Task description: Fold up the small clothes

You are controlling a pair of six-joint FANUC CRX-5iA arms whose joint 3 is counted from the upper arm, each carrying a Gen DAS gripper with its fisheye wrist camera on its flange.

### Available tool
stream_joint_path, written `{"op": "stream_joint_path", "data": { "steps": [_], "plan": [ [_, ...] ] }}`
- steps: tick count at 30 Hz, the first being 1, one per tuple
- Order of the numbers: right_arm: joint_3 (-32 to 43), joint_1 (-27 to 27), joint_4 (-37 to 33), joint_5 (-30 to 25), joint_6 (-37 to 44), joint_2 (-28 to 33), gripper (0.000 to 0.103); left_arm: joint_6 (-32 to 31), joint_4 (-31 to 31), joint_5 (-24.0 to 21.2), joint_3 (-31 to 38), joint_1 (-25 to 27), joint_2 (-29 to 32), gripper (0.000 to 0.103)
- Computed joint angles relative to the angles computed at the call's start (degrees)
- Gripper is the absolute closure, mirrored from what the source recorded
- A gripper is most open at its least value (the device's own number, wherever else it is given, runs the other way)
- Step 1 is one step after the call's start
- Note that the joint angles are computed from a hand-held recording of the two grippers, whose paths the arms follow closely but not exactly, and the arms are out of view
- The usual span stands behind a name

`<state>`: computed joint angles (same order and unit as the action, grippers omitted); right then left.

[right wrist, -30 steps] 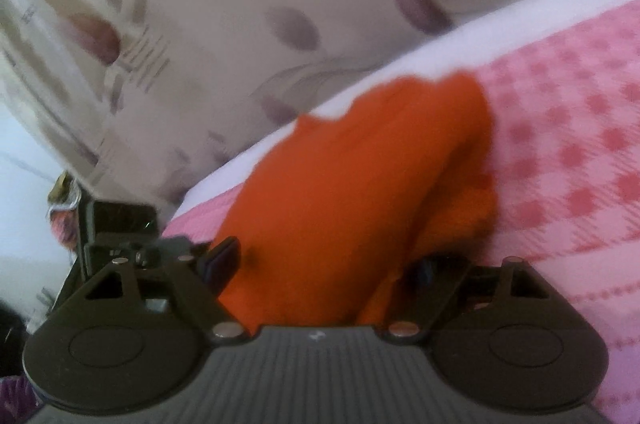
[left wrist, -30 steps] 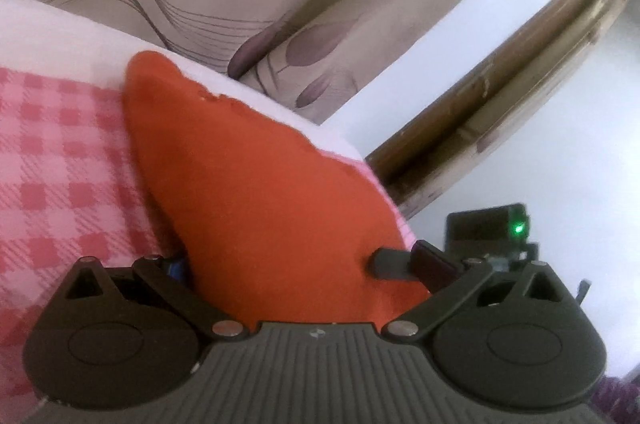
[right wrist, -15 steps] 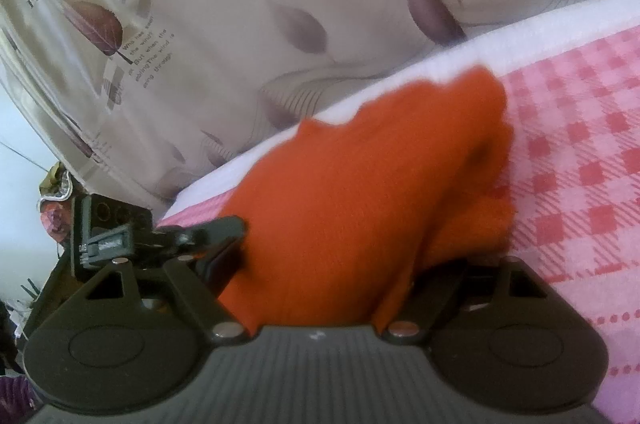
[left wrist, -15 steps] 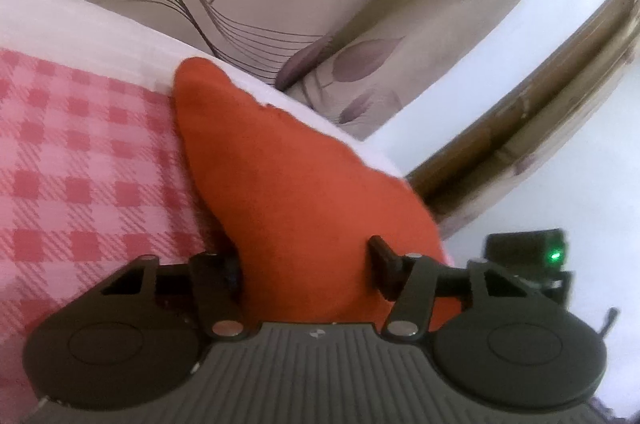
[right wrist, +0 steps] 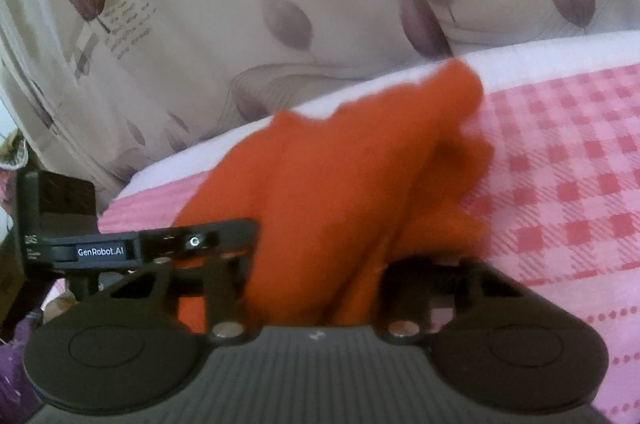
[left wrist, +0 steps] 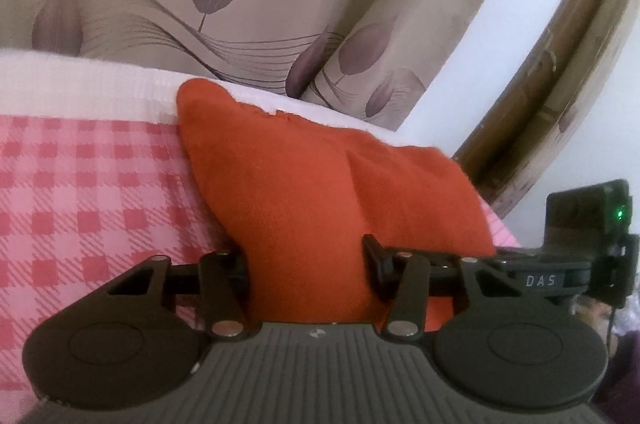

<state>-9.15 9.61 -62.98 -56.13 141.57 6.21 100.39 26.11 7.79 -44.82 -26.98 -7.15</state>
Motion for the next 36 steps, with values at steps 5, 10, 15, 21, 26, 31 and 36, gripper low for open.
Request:
{"op": "stream_joint_path", "data": {
  "steps": [5,10,15,21,26,31,36],
  "plan": [
    [-0.6,-0.1,-0.5,0.7,1.6,-0.5,0.056,-8.9,9.7,3.3,-1.9,-2.8,0.4,0.053],
    [-1.2,0.2,-0.6,1.4,2.4,-1.0,0.057,-16.8,18.3,6.4,-2.6,-5.9,1.4,0.053],
    [-1.7,0.7,-0.5,2.4,2.5,-1.6,0.059,-21.8,23.8,8.8,-3.2,-8.2,1.7,0.053],
    [-1.3,0.7,-0.3,2.0,1.9,-1.2,0.059,-23.7,25.9,9.5,-3.4,-8.9,1.8,0.053],
    [-1.0,0.4,-0.3,1.3,1.3,-0.7,0.059,-24.1,26.0,9.3,-3.5,-8.8,1.7,0.053],
    [-1.7,1.0,0.0,2.5,2.4,-1.5,0.059,-27.8,29.7,11.3,-3.7,-10.7,1.9,0.055],
    [-1.8,0.7,-0.6,2.0,1.1,-1.7,0.062,-32.5,34.0,13.4,-4.0,-13.0,2.0,0.059]
  ]
}}
